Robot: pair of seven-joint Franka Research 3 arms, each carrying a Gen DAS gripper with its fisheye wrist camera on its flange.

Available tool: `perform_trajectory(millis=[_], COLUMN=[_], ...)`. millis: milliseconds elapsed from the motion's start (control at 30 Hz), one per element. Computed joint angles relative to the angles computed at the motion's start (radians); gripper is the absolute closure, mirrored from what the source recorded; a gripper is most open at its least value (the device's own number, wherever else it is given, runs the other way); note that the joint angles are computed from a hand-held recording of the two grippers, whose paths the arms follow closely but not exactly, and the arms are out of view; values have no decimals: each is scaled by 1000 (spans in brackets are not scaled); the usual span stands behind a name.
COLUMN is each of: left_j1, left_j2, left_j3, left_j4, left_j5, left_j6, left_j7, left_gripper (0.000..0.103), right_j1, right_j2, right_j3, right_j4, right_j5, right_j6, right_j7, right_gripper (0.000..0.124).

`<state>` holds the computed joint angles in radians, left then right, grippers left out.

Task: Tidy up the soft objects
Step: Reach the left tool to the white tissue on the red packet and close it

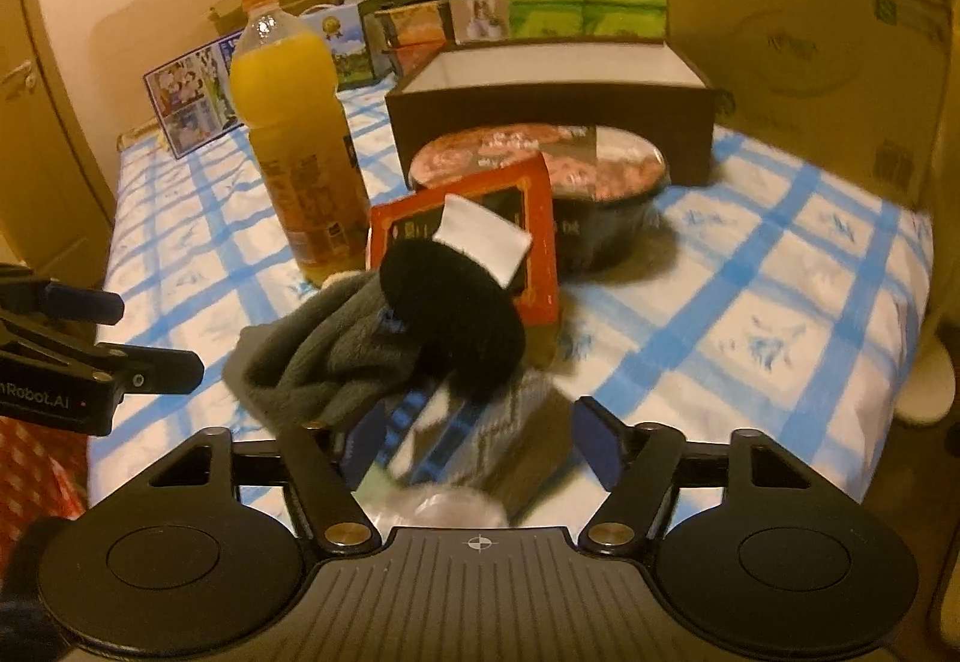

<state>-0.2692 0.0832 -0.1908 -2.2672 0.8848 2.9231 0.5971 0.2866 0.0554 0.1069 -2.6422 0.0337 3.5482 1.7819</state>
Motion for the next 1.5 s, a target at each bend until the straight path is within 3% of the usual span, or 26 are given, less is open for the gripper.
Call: perform_trajectory(millis=[200, 433, 533, 600, 700, 767, 900, 1033, 1133, 1367, 1500], left_j1=[-4, -15, -21, -24, -31, -27, -46, -13, 48, 227, 256], left_j2=[63, 112, 127, 139, 158, 174, 212, 262, 311, 445, 500], left_j3=[22, 48, 58, 63, 71, 65, 82, 37, -44, -280, -326], left_j4=[50, 92, 107, 120, 141, 158, 206, 258, 301, 400, 444], left_j5=[20, -4, -9, -13, -18, -45, -61, -186, -329, -627, -736], left_j6=[15, 34, 46, 56, 68, 75, 83, 104, 106, 91, 78], left_j7=[-12, 4, 13, 23, 41, 80, 110, 216, 344, 561, 602], left_gripper=[12, 12, 12, 12, 14, 20, 21, 28, 33, 44, 49], right_j1=[67, 92, 69, 57, 50, 50, 4, -89, -126, -138, -141], right_j2=[98, 184, 203, 211, 218, 218, 210, 211, 216, 223, 227], right_j3=[-18, -19, -3, 4, 6, 4, 24, 59, 71, 66, 63], right_j4=[90, 172, 187, 190, 188, 182, 173, 177, 185, 192, 194], right_j5=[179, 254, 236, 218, 203, 207, 166, 38, -26, -80, -91], right_j6=[28, 31, 39, 50, 75, 98, 114, 94, 82, 84, 83], right_j7=[-255, -410, -415, -419, -433, -443, -380, -228, -150, -79, -58], right_gripper=[65, 76, 82, 96, 106, 109, 112, 112, 112, 111, 111])
